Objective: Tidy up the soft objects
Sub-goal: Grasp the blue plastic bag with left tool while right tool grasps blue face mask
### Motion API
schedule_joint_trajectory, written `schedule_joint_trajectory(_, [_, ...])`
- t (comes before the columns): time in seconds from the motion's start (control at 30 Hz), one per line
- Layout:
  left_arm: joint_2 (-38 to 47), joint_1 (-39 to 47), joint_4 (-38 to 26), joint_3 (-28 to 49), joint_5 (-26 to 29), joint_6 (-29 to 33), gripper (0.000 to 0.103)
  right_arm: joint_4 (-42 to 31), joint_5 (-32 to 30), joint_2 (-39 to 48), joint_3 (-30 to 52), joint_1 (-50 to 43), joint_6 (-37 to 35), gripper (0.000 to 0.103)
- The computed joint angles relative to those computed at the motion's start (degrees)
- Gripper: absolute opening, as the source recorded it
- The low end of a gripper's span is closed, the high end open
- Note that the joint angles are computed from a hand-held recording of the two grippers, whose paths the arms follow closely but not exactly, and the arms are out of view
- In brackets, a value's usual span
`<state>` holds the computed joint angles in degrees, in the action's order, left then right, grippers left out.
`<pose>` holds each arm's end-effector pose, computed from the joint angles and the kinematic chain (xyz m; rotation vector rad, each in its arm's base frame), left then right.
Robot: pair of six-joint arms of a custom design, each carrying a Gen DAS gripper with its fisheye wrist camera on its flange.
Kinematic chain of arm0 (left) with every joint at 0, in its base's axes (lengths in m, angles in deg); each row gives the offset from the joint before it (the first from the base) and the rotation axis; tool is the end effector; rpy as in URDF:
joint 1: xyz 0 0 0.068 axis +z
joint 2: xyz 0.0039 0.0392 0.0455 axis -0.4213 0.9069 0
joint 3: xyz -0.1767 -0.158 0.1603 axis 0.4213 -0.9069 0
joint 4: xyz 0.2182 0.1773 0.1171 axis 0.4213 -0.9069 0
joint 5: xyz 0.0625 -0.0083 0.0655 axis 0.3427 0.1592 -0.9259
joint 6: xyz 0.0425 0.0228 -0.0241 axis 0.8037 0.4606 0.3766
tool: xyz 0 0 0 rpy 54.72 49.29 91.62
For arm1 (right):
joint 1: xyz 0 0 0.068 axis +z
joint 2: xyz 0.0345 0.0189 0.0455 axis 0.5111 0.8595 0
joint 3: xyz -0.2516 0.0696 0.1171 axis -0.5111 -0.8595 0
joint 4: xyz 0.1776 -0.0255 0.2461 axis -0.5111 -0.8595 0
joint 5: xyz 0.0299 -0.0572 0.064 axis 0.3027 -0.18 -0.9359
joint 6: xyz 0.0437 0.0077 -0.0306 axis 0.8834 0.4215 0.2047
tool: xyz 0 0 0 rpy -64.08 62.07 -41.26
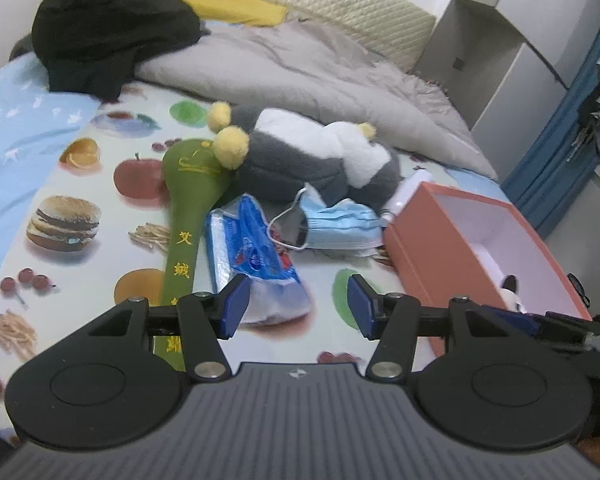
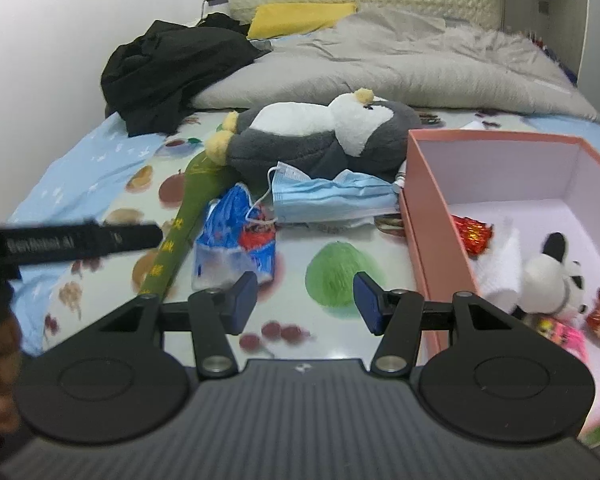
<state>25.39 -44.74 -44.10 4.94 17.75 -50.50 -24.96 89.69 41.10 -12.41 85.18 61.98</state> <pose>0.2423 -0.0960 0.2969 0.2482 2.3392 -0.5583 0.1669 0.1984 0.2933 0.1940 2.3290 0.1079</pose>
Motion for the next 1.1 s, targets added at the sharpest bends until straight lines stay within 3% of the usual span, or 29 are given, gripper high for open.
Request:
schedule_joint_trajectory(0.43, [18.70,3.49,7.75,4.53,2.99,-0.13,0.060,14.17,-17.63,14.08,4.08,-18.48,-9.67,0.057])
schedule_joint_trajectory(0.5, [21.39,3.93,7.65,6.27,3.93,0.27,0.060,16.04,-20.00,16.06,4.89,-20.47,-10.37,0.072])
schedule_joint_trajectory(0.53, [22.44,4.12,7.82,6.92,4.21,0.41,0.060,17.17,-20.89,17.13,5.30,-21.33,-10.73,0.094])
schedule_joint_trajectory(0.57, [23.31,4.20,8.03,7.45,4.15,0.43,0.060,18.37,-21.26,17.76,5.36,-21.78,-11.13,0.096])
schedule_joint_trajectory(0.93, [31.48,4.11,9.54,12.07,6.53,0.91,0.058,23.11,-21.65,28.11,10.66,-25.49,-18.68,0.095])
schedule_joint_trajectory(1.0, [32.23,3.70,9.97,12.18,6.01,1.13,0.051,22.93,-21.61,29.80,11.83,-25.64,-20.54,0.083])
schedule_joint_trajectory(1.03, [32.53,3.61,9.98,12.25,5.83,1.14,0.047,22.03,-21.67,30.82,12.79,-25.71,-21.04,0.070])
schedule_joint_trajectory(1.1, [32.85,3.61,10.70,11.94,5.88,0.68,0.040,20.78,-22.18,32.30,13.99,-25.89,-21.54,0.069])
